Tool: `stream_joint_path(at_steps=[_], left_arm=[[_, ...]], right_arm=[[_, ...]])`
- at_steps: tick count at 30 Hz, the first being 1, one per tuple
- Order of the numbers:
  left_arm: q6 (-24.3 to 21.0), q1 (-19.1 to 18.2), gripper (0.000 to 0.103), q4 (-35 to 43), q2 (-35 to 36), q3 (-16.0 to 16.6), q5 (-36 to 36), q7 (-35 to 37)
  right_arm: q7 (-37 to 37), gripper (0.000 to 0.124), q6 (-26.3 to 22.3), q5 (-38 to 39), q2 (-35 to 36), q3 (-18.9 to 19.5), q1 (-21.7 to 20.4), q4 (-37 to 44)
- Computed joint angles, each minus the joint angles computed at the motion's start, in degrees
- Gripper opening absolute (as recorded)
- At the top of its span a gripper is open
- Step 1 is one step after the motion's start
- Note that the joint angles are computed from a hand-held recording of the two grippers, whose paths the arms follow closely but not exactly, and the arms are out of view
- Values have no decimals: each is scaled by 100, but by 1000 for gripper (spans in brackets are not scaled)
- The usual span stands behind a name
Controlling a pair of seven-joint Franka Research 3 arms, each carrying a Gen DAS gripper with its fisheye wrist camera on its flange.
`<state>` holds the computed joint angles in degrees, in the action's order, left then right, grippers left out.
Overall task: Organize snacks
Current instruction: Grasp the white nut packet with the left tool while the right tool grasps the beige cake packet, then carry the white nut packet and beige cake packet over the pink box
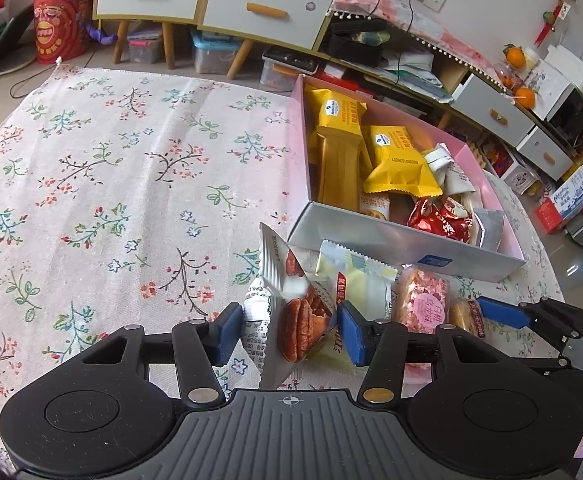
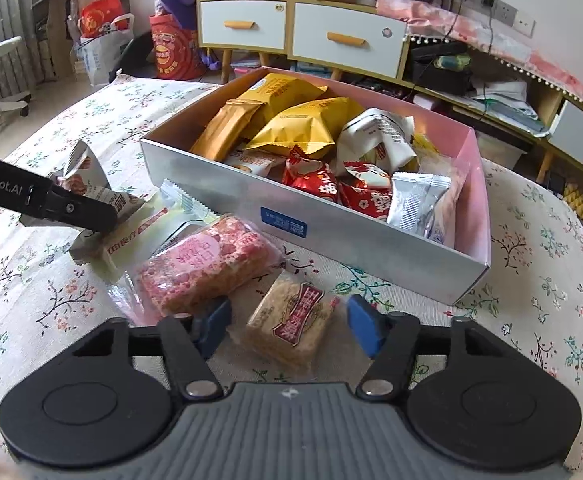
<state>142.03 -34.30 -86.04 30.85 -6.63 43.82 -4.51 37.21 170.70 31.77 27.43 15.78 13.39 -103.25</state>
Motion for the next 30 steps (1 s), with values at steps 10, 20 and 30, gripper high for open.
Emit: stream_joint_path(at_steps=[10,20,30], left_arm=[[54,20,47,-106,-94,-17,1,-33],[89,24,45,-242,-257,-1,141,-249],[30,23,45,-348,-428,7,464,-617]], right_arm=[[262,32,-494,-37,-33,-174,52,155],[173,32,-567,211,-109,-146,-9,165],[159,32,-607,488,-155,-125,-50,224]])
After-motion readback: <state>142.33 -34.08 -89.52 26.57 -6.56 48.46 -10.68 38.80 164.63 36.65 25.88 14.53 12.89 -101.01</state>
